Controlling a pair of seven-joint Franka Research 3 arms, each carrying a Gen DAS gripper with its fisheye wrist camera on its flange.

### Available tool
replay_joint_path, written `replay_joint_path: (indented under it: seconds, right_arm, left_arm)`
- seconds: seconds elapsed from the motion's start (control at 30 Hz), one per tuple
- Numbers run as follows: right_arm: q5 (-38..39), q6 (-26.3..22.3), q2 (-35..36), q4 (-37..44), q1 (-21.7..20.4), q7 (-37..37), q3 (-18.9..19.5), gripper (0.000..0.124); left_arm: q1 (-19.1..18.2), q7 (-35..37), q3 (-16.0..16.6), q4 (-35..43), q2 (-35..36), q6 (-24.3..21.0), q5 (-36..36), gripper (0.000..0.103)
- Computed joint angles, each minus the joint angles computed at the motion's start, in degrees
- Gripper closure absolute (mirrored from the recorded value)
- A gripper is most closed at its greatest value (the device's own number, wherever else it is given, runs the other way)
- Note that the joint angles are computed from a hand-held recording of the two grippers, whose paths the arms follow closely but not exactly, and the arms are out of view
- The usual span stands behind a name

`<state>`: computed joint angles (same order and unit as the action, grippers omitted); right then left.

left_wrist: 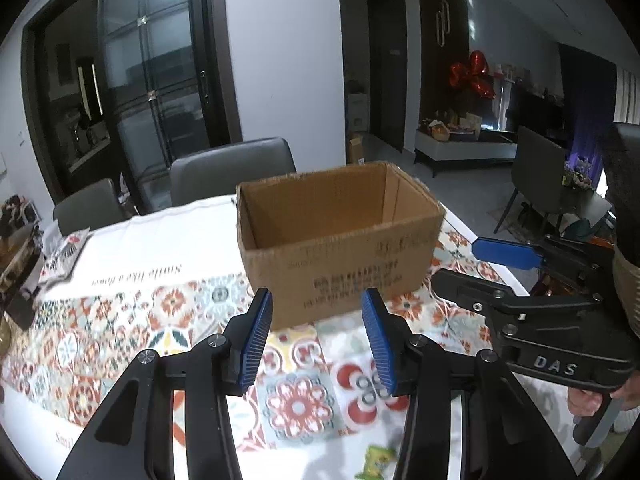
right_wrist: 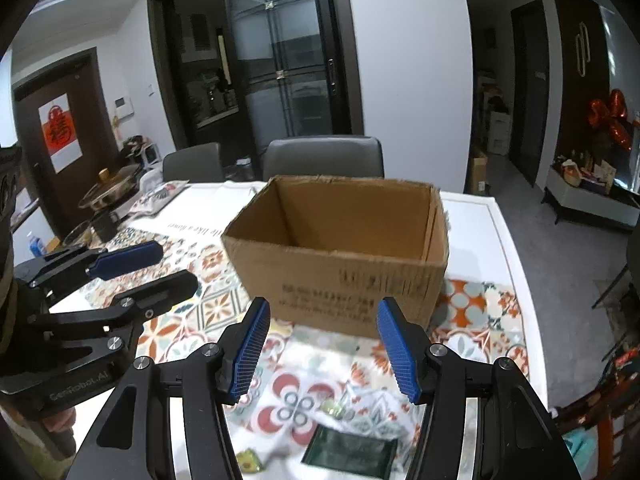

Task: Organize snacks
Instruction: 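Move both open tools down to the green candy packet and dark green packet, then grasp the green candy packet with the left tool while the right tool grasps the pale green candy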

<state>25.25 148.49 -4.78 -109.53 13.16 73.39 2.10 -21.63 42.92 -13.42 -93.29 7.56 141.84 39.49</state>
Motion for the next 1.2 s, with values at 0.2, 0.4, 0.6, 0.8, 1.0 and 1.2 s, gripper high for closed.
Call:
replay_joint_path:
  seconds: [0.2, 0.4, 0.6, 0.8, 1.0, 1.2]
  right_arm:
    - [1.9, -0.1, -3.8, -6.4, 0.7, -3.9, -0.2, 0.067]
    - [3.4, -0.9, -6.9, -11.7, 1.4, -5.8, -0.4, 0.067]
    - [2.3, -1.9, -8.0, -15.0, 1.6, -4.6, -0.1, 0.067]
    - [1.9, -3.6, -8.3, -17.0, 1.7, -3.7, 0.0, 0.067]
    - [1.8, -5.2, -8.0, -17.9, 1.9, -3.6, 0.0, 0.067]
    - [0.8, -5.7, -6.7, -17.3, 1.6, -3.0, 0.2, 0.067]
  left_arm:
    - [0.0, -4.3, -1.0, -7.5, -4.1, 1.4, 0.4, 0.057]
    - [0.2, -1.2, -2.5, -12.4, -5.0, 2.2, -5.1, 0.057]
    - [-0.2, 0.2, -3.0, -15.9, -5.2, 2.7, -10.0, 0.058]
    - [0.1, 4.0, -3.3, -19.7, -5.3, 4.8, -18.6, 0.058]
    - [0.0, 5.9, -3.3, -20.4, -4.2, 5.6, -22.2, 0.06]
    - [0.2, 6.6, -3.1, -20.0, -2.6, 5.6, -23.4, 0.065]
